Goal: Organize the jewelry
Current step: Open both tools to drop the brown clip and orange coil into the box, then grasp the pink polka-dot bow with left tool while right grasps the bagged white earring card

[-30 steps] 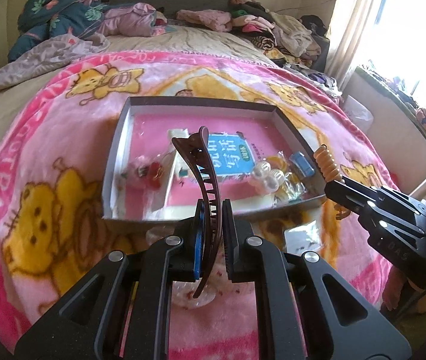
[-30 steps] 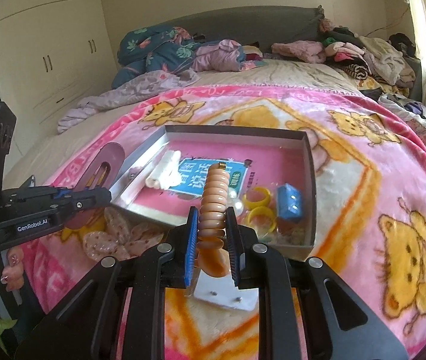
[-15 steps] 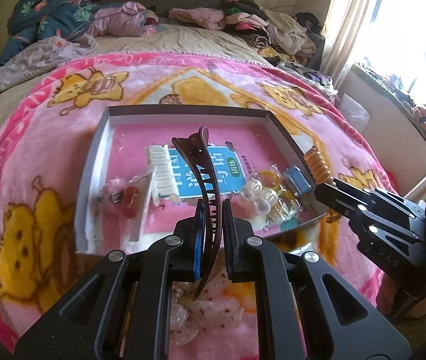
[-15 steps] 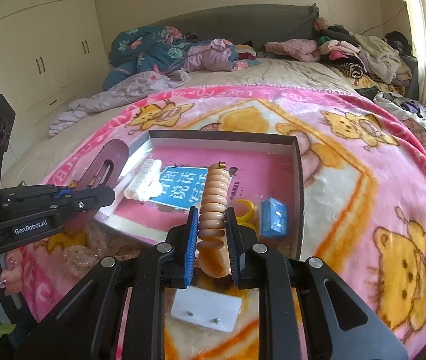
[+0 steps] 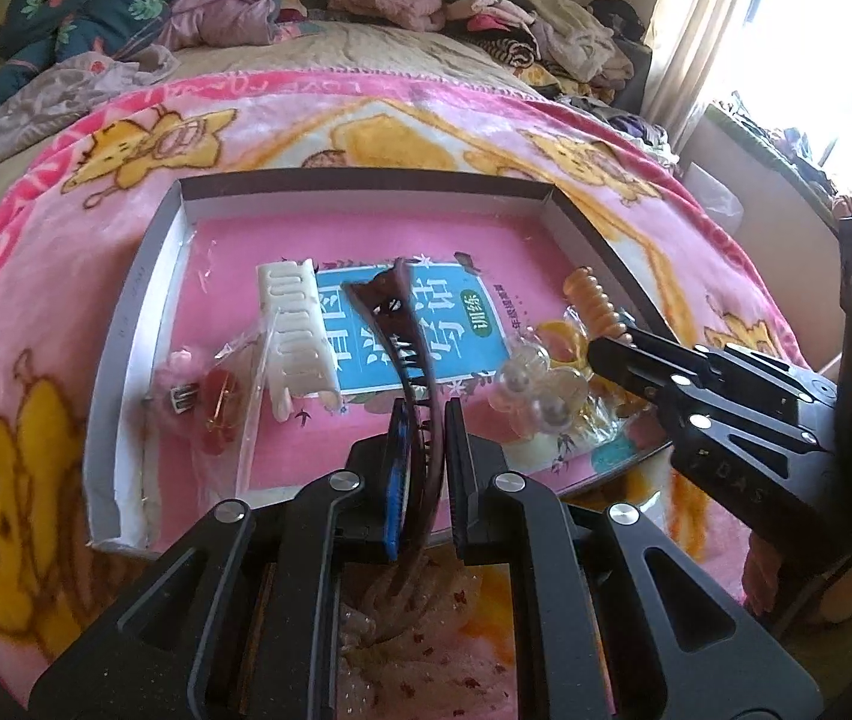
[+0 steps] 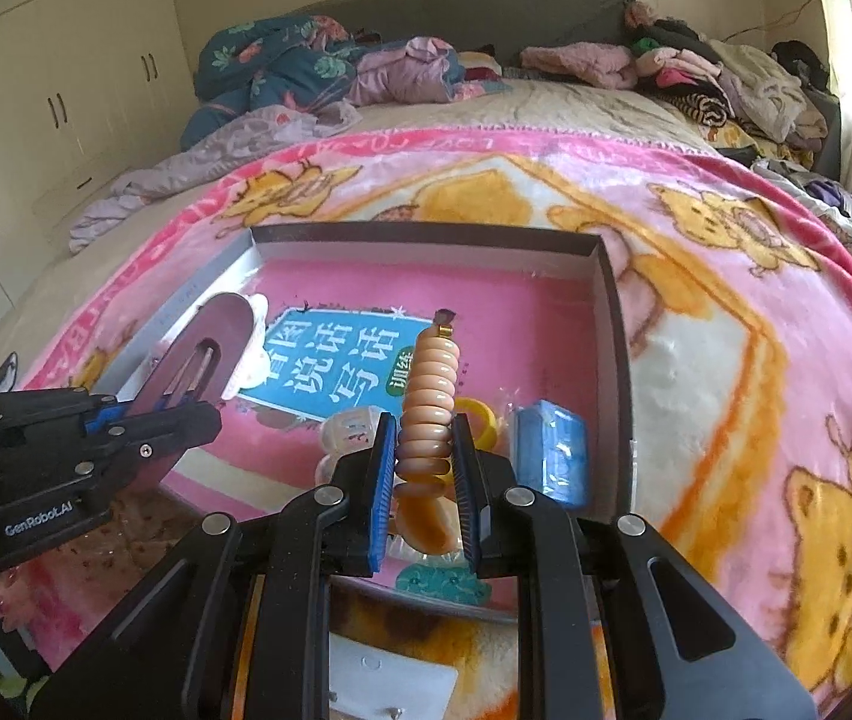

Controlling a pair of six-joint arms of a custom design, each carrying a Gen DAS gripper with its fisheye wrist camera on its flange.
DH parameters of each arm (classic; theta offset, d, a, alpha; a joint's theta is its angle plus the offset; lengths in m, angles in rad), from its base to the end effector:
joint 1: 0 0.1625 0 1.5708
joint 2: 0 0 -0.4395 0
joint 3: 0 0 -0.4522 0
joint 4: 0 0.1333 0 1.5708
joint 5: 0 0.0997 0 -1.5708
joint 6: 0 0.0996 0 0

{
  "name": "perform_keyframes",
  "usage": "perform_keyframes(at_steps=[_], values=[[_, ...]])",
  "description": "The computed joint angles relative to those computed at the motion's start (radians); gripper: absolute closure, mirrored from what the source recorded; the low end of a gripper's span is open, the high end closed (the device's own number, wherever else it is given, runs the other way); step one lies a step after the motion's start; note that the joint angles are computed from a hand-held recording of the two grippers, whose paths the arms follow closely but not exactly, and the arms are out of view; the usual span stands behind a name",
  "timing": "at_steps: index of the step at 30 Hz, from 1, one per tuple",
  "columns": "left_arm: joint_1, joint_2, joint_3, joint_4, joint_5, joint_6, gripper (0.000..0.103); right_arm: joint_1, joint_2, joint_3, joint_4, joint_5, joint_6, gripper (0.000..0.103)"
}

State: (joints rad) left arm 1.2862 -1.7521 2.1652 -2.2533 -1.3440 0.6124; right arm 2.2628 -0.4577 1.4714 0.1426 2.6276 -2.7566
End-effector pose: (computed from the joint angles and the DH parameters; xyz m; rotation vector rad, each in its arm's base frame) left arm 0.0212 -0.4822 0.3462 1.1990 2.5934 -0.3289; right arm 0.3943 -0.4029 -0.1121 0.0698 -2.2233 1.0595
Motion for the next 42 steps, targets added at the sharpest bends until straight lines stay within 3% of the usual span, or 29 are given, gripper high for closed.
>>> perform_keyframes(at_steps=[7,9,11,15,17,27,36,42], values=[[0.005,0.001,0.007,-0.009,0.004,0.014,0.094,-0.009,0.0,0.005,-0.006,-0.009,0.015,0.083],[0.006,-0.004,0.007,-0.008,-0.001,0.017,0.088,-0.005,-0.001,0.007,-0.005,-0.005,0.019,0.081],[0.008,-0.007,0.005,-0.007,-0.006,0.019,0.083,0.006,-0.003,0.013,-0.01,0.007,0.023,0.073],[0.013,-0.028,0.005,0.006,-0.018,0.017,0.082,0.028,-0.01,0.03,-0.008,0.027,0.047,0.068],[0.016,-0.043,0.007,0.017,-0.025,0.015,0.078,0.042,-0.014,0.042,-0.01,0.037,0.066,0.059],[0.039,-0.128,0.021,0.063,-0.04,0.035,0.064,0.12,0.009,0.054,0.073,0.08,0.201,0.037],[0.092,-0.175,0.024,0.096,-0.031,0.056,0.05,0.13,0.067,0.031,0.176,0.046,0.328,0.029],[0.132,-0.176,0.013,0.131,-0.031,0.062,0.04,0.121,0.111,-0.002,0.192,0.011,0.33,0.023]])
